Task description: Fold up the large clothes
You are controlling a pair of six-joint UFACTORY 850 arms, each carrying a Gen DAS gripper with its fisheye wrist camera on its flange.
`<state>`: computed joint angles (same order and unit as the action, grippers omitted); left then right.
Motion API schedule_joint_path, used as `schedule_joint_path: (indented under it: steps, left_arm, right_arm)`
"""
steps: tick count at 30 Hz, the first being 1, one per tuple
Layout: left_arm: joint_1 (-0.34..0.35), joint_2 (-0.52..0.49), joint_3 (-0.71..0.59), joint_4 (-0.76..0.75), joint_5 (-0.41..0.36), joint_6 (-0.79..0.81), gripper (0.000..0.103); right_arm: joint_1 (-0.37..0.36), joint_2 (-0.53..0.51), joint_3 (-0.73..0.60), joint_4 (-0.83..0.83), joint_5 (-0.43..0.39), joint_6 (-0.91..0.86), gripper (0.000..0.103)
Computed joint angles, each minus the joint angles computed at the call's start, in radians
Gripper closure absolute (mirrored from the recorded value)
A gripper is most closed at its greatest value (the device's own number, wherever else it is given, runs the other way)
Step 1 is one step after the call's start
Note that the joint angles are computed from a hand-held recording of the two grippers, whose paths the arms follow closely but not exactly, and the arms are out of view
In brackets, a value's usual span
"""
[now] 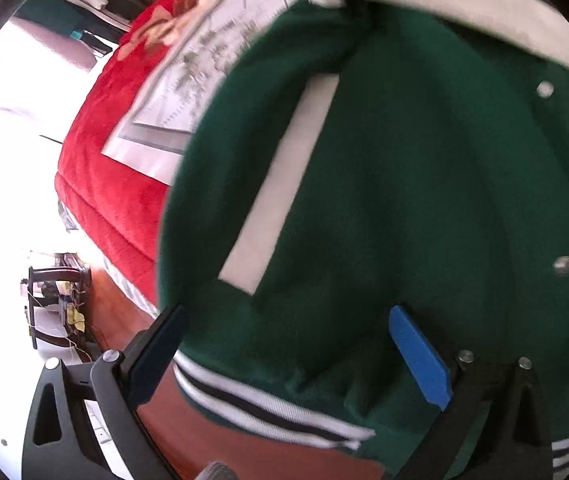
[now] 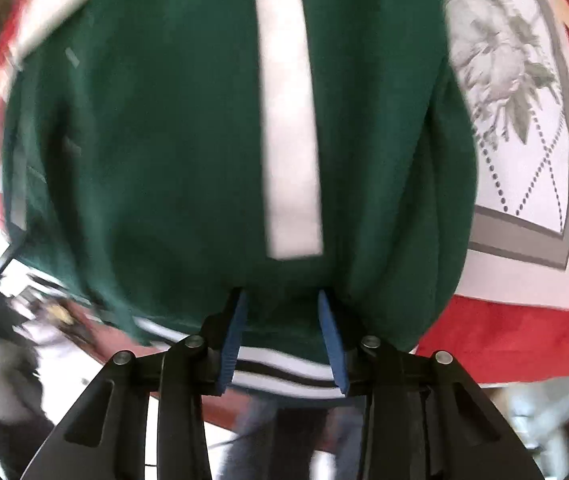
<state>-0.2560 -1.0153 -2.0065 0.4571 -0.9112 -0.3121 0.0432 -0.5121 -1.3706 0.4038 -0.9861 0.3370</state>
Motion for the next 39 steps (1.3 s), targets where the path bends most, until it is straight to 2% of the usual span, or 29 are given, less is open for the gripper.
schedule_joint_path:
  steps: [2,4,6,9,14,18,20,22,24,25,26,27,28,30,35,39]
  left_arm:
    - [-0.009,0.035,0.034,-0.006,0.023,-0.013,0.000]
    - [-0.026,0.061,0.063,-0.010,0.053,-0.023,0.000]
    - [-0.051,0.054,0.067,-0.006,0.062,-0.009,0.000]
    - [-0.083,-0.004,0.032,0.025,0.046,0.005,0.000]
    - [-0.104,-0.045,0.018,0.109,0.053,-0.024,0.000]
    - [-0.120,-0.050,0.014,0.165,0.031,-0.053,0.000]
    - [-0.126,-0.055,0.007,0.173,0.018,-0.066,0.000]
    - [-0.128,-0.060,0.002,0.176,0.002,-0.081,0.000]
    - [-0.136,-0.073,-0.023,0.181,-0.036,-0.092,0.000]
    - [-0.135,-0.087,-0.049,0.184,-0.060,-0.091,0.000]
    - [-0.143,-0.091,-0.064,0.201,-0.091,-0.106,0.000]
    - [-0.154,-0.088,-0.067,0.233,-0.116,-0.125,0.000]
    - [-0.169,-0.082,-0.066,0.265,-0.136,-0.148,0.000]
    - [-0.207,-0.039,-0.025,0.347,-0.161,-0.216,0.000]
    - [-0.341,0.031,0.059,0.474,-0.260,-0.287,0.000]
    - [-0.459,0.052,0.084,0.360,-0.260,-0.280,0.000]
  right_arm:
    - [0.010,0.010,-0.008,-0.114,0.010,0.066,0.063]
    - [0.018,-0.007,0.011,-0.198,-0.019,0.113,0.063]
    - [0.010,-0.011,0.041,-0.170,0.003,0.066,0.063]
    - [-0.014,-0.009,-0.001,-0.137,-0.040,0.061,0.063]
    - [-0.101,0.030,-0.032,-0.132,0.050,0.147,0.059]
    - [-0.130,-0.064,-0.105,-0.162,0.051,0.160,0.059]
    - [-0.132,-0.112,-0.124,-0.190,0.027,0.137,0.055]
    - [-0.120,-0.143,-0.147,-0.223,0.032,0.116,0.051]
    - [-0.096,-0.176,-0.208,-0.317,-0.025,0.109,0.046]
    - [-0.059,-0.194,-0.237,-0.335,-0.043,0.121,0.046]
    - [-0.034,-0.204,-0.252,-0.321,-0.049,0.115,0.046]
    - [-0.048,-0.195,-0.249,-0.265,-0.054,0.067,0.046]
    - [-0.053,-0.211,-0.275,-0.216,-0.056,0.047,0.045]
    - [-0.114,-0.157,-0.220,-0.132,-0.080,-0.040,0.044]
    - [-0.207,-0.079,-0.147,-0.152,-0.141,-0.090,0.043]
    - [-0.287,-0.058,-0.129,-0.161,-0.171,-0.116,0.043]
